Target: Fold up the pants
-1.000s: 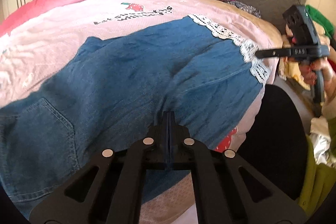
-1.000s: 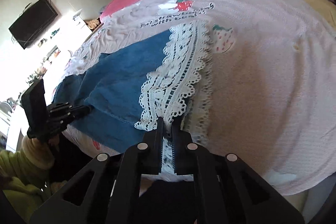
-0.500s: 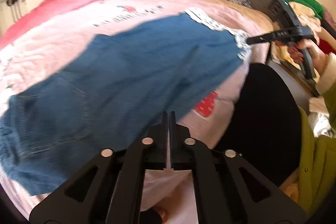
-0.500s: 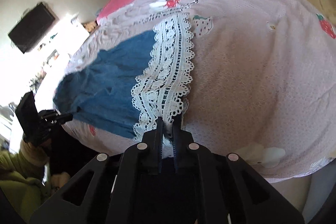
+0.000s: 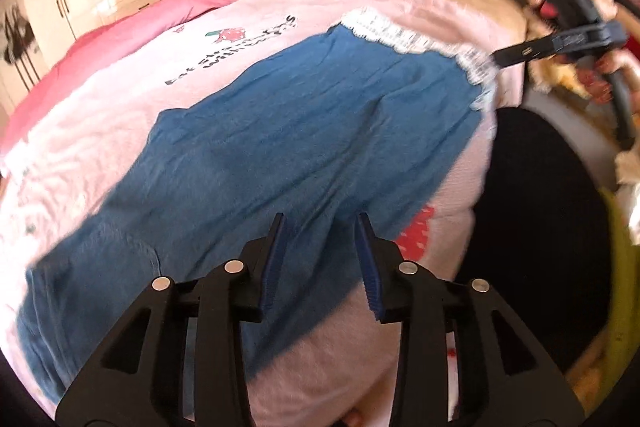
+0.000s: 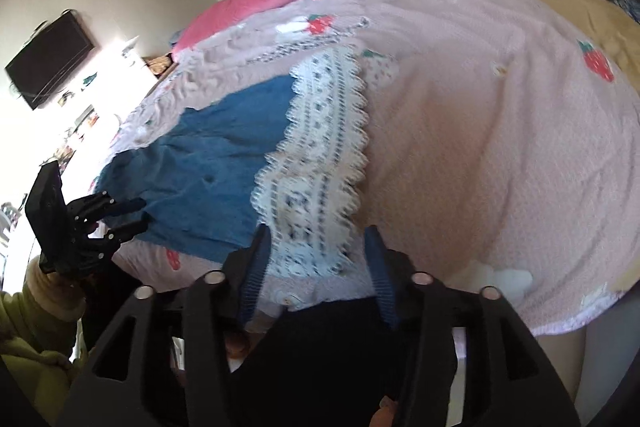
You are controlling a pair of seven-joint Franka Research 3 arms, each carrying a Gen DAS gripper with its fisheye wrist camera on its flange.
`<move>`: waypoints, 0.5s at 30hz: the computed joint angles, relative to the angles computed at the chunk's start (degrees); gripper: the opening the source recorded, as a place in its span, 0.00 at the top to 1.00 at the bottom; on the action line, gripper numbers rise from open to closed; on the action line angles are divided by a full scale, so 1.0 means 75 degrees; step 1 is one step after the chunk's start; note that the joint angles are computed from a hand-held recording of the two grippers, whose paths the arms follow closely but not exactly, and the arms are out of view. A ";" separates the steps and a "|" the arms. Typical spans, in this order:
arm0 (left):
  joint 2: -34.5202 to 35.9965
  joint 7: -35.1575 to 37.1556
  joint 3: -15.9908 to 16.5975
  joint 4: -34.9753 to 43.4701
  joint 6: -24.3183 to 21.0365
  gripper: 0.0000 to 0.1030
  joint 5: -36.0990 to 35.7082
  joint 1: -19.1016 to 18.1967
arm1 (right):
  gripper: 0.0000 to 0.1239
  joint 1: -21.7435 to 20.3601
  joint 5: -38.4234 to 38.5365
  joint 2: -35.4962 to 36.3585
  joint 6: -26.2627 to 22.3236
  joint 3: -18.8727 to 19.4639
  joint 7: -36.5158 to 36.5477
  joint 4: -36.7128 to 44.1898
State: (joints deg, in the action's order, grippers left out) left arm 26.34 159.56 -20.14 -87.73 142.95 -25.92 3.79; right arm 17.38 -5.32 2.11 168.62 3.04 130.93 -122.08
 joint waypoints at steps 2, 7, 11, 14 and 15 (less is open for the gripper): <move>0.0171 -0.0116 0.0091 0.0161 0.0098 0.82 0.0294 -0.0169 | 0.56 -0.0017 0.0196 -0.0012 0.0103 0.0010 -0.0047 -0.0095; 0.0383 -0.0318 0.0031 0.0692 -0.0571 1.00 0.0391 -0.0060 | 0.88 -0.0007 0.1204 0.0197 0.0206 0.0113 -0.1046 0.0067; -0.0002 0.0102 -0.0119 0.0603 -0.1118 1.00 -0.0140 0.0321 | 0.92 0.0062 0.1341 0.0229 0.0129 0.0076 -0.1360 0.0168; -0.0407 0.0530 0.0028 0.0127 -0.1184 1.00 -0.0317 0.0333 | 0.92 0.0048 0.1822 0.0244 0.0043 0.0153 -0.1805 0.0187; -0.0485 0.0591 0.0090 0.0005 -0.1249 1.00 -0.0368 0.0319 | 0.92 0.0070 0.1840 0.0246 0.0021 0.0145 -0.1832 0.0171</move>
